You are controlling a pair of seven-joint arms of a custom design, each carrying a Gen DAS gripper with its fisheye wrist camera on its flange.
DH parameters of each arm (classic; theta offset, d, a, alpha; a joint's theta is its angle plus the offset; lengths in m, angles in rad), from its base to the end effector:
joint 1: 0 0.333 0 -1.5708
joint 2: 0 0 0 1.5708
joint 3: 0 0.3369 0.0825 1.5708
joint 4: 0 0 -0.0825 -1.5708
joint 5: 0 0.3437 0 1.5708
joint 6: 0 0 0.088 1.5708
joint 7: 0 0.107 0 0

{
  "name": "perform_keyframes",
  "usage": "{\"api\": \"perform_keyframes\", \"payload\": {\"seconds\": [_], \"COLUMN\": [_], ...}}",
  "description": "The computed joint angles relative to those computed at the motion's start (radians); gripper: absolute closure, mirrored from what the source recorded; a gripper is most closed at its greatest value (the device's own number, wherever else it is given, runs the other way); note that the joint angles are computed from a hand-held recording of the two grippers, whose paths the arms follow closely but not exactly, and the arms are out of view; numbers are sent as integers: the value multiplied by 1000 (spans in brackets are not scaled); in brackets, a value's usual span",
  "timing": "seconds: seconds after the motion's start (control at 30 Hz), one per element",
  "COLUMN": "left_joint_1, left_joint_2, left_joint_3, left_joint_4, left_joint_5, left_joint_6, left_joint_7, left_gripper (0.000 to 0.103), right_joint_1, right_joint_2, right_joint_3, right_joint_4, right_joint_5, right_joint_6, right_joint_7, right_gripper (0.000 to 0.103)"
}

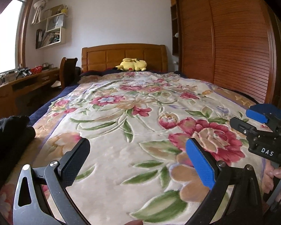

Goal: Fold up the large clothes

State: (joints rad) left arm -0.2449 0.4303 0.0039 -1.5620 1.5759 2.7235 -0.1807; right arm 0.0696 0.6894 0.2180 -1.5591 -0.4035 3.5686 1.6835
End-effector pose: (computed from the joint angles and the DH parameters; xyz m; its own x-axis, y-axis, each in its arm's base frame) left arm 0.6559 -0.1998 0.4846 0.2084 -0.9780 -0.0051 -0.3642 -0.0728 -0.9285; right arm 0.6873 0.2008 0.4542 0.4435 -0.8935 0.0708 -0.1831 -0.1677 -0.9687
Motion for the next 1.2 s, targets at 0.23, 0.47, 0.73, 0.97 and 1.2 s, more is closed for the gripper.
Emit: {"api": "perform_keyframes", "payload": {"seconds": [0.23, 0.47, 0.73, 0.97, 1.2], "left_joint_1": [-6, -13, -15, -11, -10], "left_joint_2": [11, 10, 2, 0, 0], "left_joint_3": [-6, -4, -6, -7, -8], "left_joint_4": [14, 15, 8, 4, 4], "left_joint_5": [33, 23, 25, 26, 30], "left_joint_6": [15, 2, -12, -13, -14], "left_joint_7": [-28, -31, -40, -38, -41], "left_gripper": [1, 1, 1, 1, 1], "right_joint_1": [26, 17, -10, -33, -39], "right_joint_2": [6, 25, 52, 61, 66], "right_joint_3": [-35, -26, 1, 20, 25], "right_joint_4": [1, 19, 55, 68, 74], "right_joint_5": [46, 35, -6, -43, -62], "right_joint_6": [21, 25, 19, 17, 16], "right_joint_7": [-7, -1, 18, 35, 45], "right_gripper": [22, 22, 22, 22, 22]}}
